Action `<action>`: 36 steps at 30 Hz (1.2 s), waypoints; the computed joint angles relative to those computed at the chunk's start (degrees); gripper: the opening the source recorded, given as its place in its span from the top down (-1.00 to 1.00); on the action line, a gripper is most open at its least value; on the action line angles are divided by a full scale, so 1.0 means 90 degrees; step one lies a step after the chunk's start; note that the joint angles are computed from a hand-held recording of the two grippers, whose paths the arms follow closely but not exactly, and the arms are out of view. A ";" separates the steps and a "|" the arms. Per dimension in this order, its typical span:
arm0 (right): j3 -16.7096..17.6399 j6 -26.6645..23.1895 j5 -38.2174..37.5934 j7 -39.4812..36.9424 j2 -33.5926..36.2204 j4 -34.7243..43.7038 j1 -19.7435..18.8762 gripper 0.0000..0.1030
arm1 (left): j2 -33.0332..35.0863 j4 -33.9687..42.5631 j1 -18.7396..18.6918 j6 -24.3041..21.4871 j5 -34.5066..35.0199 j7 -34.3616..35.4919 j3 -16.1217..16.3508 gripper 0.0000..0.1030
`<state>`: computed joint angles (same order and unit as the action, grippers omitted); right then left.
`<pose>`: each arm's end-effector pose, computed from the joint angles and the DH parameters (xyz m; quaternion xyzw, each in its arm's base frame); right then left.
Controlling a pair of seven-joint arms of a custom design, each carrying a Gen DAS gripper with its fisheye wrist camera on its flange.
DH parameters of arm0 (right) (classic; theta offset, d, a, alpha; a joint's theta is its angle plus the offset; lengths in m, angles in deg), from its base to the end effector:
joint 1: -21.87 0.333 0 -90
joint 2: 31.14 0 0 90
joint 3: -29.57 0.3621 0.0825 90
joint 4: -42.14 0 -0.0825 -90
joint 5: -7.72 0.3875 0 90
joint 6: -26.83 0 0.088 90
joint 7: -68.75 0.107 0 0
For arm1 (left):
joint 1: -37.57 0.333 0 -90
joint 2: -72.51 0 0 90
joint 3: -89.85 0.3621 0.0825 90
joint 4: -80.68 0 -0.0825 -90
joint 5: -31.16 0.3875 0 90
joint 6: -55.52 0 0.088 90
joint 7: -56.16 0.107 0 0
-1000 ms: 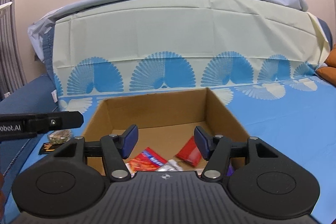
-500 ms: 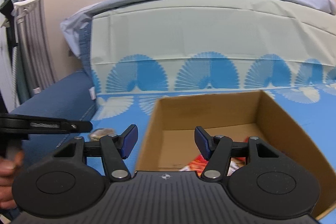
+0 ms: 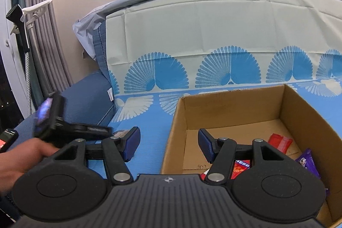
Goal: Organize snacks
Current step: 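Move both tools back to the bed and grasp the dark biscuit bar with the left tool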
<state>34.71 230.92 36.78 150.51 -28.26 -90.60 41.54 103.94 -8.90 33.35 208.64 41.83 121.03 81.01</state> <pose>0.5260 0.1759 0.5028 -0.5850 0.5997 -0.2884 0.4637 0.7488 -0.1539 0.4299 -0.7163 0.6385 -0.2396 0.1478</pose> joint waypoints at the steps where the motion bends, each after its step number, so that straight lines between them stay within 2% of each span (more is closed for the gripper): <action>1: 0.0000 -0.0019 -0.0153 0.0142 -0.0008 -0.0020 -0.0048 -0.20 | 0.0112 0.0184 -0.0109 -0.0140 0.0093 -0.0117 0.0099 -0.99; 3: -0.0009 -0.0049 -0.0369 0.0330 -0.0020 -0.0054 -0.0115 -0.20 | 0.0326 0.0540 -0.0257 -0.0472 0.0225 -0.0271 0.0207 -0.99; 7: -0.0034 -0.0170 -0.0794 0.0683 -0.0033 -0.0080 -0.0246 -0.20 | 0.0633 0.1055 -0.0754 -0.1035 0.0975 -0.0876 0.0661 -1.00; 13: -0.0055 -0.0301 -0.1221 0.1030 -0.0019 -0.0079 -0.0379 -0.20 | 0.0773 0.1225 -0.0647 -0.1164 0.1049 -0.1062 0.0483 -0.96; 15: -0.0054 -0.0312 -0.1336 0.1086 -0.0008 -0.0073 -0.0403 -0.20 | 0.0698 0.1138 -0.0600 -0.1155 0.1027 -0.1035 0.0428 -0.80; 19: -0.0038 -0.0407 -0.1469 0.1098 0.0020 -0.0022 -0.0413 -0.20 | 0.0274 0.0613 -0.0299 -0.1245 0.0635 -0.0794 0.0156 -0.71; 20: -0.0029 -0.0427 -0.1519 0.1107 0.0033 -0.0008 -0.0415 -0.20 | 0.0096 0.0385 -0.0192 -0.1278 0.0488 -0.0658 0.0062 -0.62; 21: -0.0027 -0.0429 -0.1542 0.1095 0.0042 -0.0001 -0.0412 -0.20 | -0.0065 0.0191 -0.0119 -0.1315 0.0386 -0.0532 0.0006 -0.30; 22: -0.0031 -0.0430 -0.1483 0.1011 0.0051 0.0011 -0.0374 -0.20 | -0.0226 0.0026 -0.0027 -0.1431 0.0227 -0.0386 -0.0066 -0.16; 23: -0.0027 -0.0434 -0.1458 0.0956 0.0059 0.0021 -0.0349 -0.20 | -0.0396 -0.0162 0.0072 -0.1534 0.0008 -0.0317 -0.0128 0.06; 24: -0.0027 -0.0432 -0.1382 0.0871 0.0067 0.0033 -0.0306 -0.20 | -0.0594 -0.0434 0.0213 -0.1517 -0.0315 -0.0267 -0.0219 0.05; 26: -0.0016 -0.0453 -0.1280 0.0769 0.0072 0.0045 -0.0249 -0.20 | -0.0909 -0.0926 0.0594 -0.1443 -0.1131 0.0360 -0.0538 0.05; 28: 0.0012 -0.0462 -0.1288 0.0755 0.0070 0.0042 -0.0225 -0.20 | -0.1138 -0.1335 0.0775 -0.0997 -0.1524 0.1255 -0.0697 -0.11; 30: -0.0008 -0.0440 -0.1020 0.0469 0.0065 0.0044 -0.0091 -0.20 | -0.1259 -0.1554 0.0468 -0.0329 -0.0915 0.1447 -0.0381 -0.47; 32: 0.0015 -0.0449 -0.0984 0.0415 0.0051 0.0026 -0.0064 -0.20 | -0.1249 -0.1717 0.0121 0.0505 0.0016 0.1377 0.0008 -0.67; 34: 0.0013 -0.0467 -0.0836 0.0251 0.0043 0.0017 0.0002 -0.20 | -0.1052 -0.1616 0.0180 0.0845 0.0221 0.1772 -0.0083 -0.70; 36: 0.0044 -0.0484 -0.0988 0.0321 0.0044 -0.0003 -0.0044 -0.20 | -0.0797 -0.1364 0.0216 0.0791 0.0252 0.2144 -0.0200 -0.78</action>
